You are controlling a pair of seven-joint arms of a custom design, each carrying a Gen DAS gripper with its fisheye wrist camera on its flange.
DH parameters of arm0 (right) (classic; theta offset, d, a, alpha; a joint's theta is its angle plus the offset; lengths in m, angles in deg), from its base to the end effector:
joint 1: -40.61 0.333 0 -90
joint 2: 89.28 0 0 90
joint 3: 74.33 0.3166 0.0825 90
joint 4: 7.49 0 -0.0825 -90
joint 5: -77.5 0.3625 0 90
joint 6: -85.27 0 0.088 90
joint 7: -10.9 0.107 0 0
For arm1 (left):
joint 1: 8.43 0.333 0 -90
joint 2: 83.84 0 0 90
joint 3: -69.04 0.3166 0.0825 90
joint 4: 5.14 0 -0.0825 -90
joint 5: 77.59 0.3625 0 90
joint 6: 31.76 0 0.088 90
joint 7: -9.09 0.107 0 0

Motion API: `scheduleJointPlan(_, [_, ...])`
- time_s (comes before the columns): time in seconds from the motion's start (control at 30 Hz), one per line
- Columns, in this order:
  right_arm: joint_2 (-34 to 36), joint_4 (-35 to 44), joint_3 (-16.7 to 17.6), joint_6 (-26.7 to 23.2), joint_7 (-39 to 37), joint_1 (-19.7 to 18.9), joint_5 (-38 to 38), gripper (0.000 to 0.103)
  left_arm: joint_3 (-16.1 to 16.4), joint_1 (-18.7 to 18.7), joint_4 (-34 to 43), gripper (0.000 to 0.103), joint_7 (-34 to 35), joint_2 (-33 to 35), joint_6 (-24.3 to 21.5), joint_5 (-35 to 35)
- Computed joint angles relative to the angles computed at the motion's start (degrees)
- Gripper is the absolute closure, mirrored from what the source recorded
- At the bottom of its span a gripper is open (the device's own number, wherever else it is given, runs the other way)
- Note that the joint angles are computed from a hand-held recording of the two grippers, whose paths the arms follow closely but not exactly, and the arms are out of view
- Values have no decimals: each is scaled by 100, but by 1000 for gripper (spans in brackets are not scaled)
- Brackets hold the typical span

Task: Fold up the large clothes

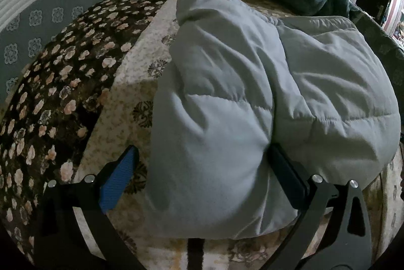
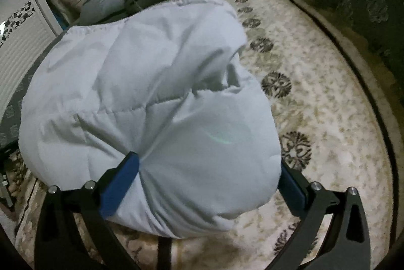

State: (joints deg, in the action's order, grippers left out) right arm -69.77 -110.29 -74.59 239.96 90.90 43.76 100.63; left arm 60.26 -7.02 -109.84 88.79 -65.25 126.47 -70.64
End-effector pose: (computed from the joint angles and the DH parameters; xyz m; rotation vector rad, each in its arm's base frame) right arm 0.6639 0.0205 0.4343 -1.7227 1.8867 -0.3147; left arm 0.6555 -0.0793 0.4417 -1.8695 1.9148 -0.6581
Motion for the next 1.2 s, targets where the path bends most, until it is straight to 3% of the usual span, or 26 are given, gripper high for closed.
scheduleJointPlan(0.17, [449, 577, 317, -754, -230, -394, 973, 1, -83, 99, -60, 3, 192, -50, -45, -160])
scheduleJointPlan(0.27, [375, 471, 269, -544, -269, -247, 942, 5, -274, 304, -155, 3, 576, -53, 35, -575])
scheduleJointPlan(0.37, [313, 475, 442, -718, -644, -392, 1400, 34, -543, 566, -131, 3, 1056, 24, -16, -1260])
scheduleJointPlan(0.4, [292, 466, 352, -692, -592, -278, 1218, 36, -709, 727, -81, 3, 1329, 77, -103, -1639])
scheduleJointPlan(0.53, [259, 475, 176, -690, -294, -38, 796, 38, -1186, 1228, 207, 3, 2458, 347, -679, -3020])
scheduleJointPlan(0.67, [250, 425, 260, -652, -298, -112, 1006, 34, -1189, 1240, 595, 3, 2944, 691, -1037, -3681])
scheduleJointPlan(0.83, [322, 391, 521, -842, -615, -525, 2117, 27, -807, 754, 1399, 3, 2374, 1131, -1670, -3352])
scheduleJointPlan(0.87, [328, 382, 565, -893, -684, -586, 2369, 28, -724, 622, 1611, 9, 2186, 1218, -1781, -3164])
scheduleJointPlan(0.9, [282, 329, 583, -823, -781, -576, 2519, 39, -678, 526, 1724, 14, 2097, 1235, -1858, -2985])
scheduleJointPlan(0.97, [157, 225, 444, -595, -564, -352, 2314, 50, -638, 460, 1778, 35, 2003, 1183, -1948, -2794])
scheduleJointPlan(1.03, [26, 165, 279, -415, -177, -94, 1857, 66, -553, 349, 1909, 49, 1694, 1170, -2052, -2604])
scheduleJointPlan(1.13, [-275, 84, 9, -216, 444, 317, 754, 75, -248, -60, 2087, 63, 787, 1106, -2187, -1927])
scheduleJointPlan(1.2, [-659, -74, 153, -23, 136, 287, 746, 77, 40, -531, 2244, 68, 50, 1022, -2386, -1038])
